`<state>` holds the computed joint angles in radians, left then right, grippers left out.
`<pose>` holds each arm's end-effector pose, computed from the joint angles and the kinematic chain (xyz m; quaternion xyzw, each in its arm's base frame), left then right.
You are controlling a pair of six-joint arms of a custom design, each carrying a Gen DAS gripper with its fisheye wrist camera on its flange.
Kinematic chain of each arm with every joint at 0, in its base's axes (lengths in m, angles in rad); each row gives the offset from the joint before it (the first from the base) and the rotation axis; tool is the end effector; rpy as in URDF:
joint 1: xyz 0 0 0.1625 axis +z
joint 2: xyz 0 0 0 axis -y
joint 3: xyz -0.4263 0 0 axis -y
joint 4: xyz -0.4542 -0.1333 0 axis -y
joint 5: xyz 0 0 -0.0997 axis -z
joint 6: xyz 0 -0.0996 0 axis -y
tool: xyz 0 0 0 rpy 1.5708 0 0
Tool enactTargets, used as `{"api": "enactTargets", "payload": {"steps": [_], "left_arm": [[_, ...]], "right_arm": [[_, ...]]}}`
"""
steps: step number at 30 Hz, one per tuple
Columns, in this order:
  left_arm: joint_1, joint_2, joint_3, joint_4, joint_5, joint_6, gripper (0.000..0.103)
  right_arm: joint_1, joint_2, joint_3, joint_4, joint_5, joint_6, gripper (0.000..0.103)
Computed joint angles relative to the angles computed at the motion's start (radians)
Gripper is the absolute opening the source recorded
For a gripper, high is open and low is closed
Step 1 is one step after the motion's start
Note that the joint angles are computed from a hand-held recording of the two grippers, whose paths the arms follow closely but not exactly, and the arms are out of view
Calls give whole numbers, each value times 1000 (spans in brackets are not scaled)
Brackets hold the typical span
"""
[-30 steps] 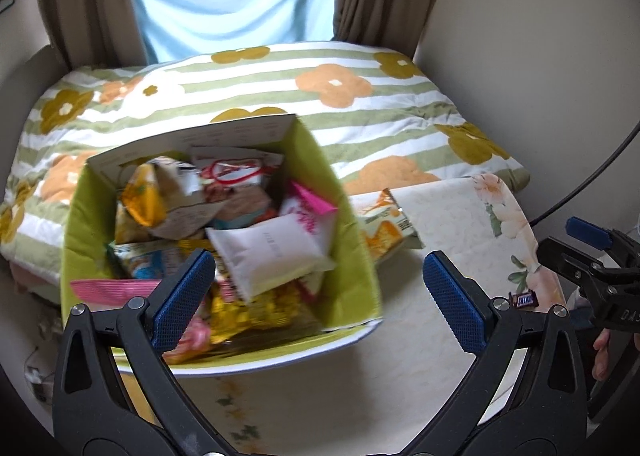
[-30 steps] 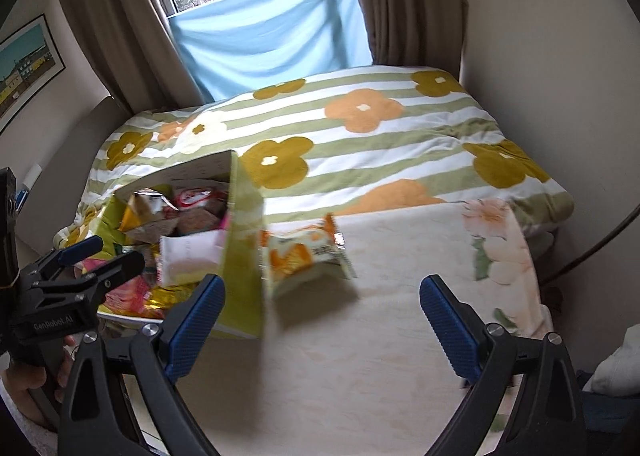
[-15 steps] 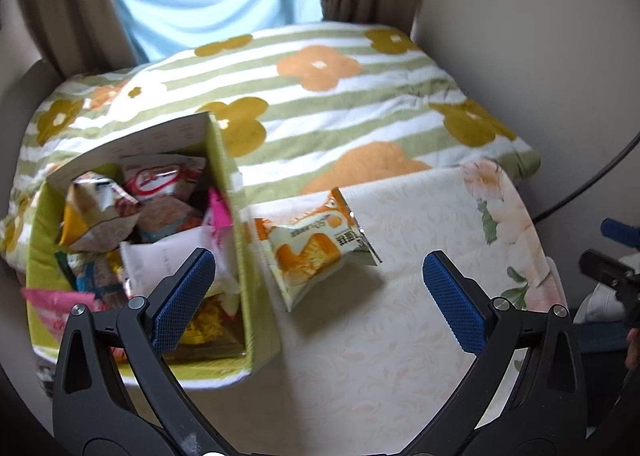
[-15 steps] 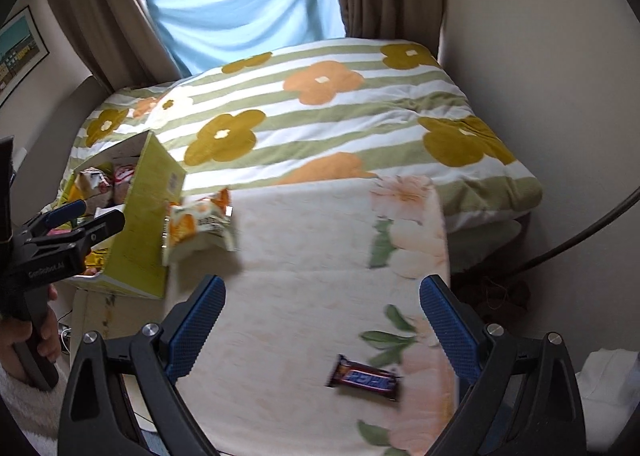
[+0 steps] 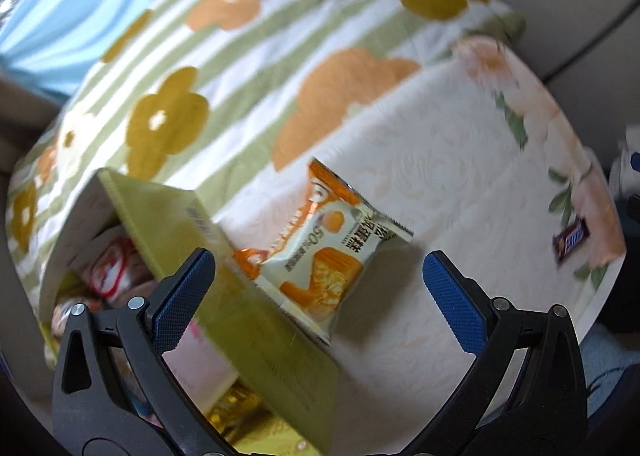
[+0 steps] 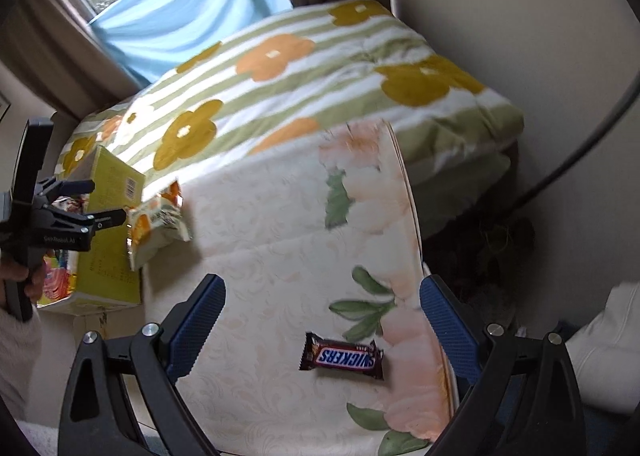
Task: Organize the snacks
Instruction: 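Move left tool to the orange cake bag while right tool approaches the Snickers bar, then grasp the orange chiffon cake bag with left tool while right tool grasps the Snickers bar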
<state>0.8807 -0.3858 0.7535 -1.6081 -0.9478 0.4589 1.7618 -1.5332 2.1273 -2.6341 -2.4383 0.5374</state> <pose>-0.4170 -0.8058 0.0508 0.5525 0.7608 0.1206 0.3183 0.1532 -0.4903 0.3219 -0.2483 -0.8525 0.3427 0.3068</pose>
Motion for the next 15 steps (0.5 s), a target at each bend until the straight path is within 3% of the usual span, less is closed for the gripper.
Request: {"api": "enactTargets", "payload": {"steps": [6,15], "left_arm": [[3,53,-25,86,65,78,103],[10,136,-113,214,141,124,103]], "right_arm": [[-39,2,48,5,54,116,97],[-69,33,104,-38,73,198,97]]}}
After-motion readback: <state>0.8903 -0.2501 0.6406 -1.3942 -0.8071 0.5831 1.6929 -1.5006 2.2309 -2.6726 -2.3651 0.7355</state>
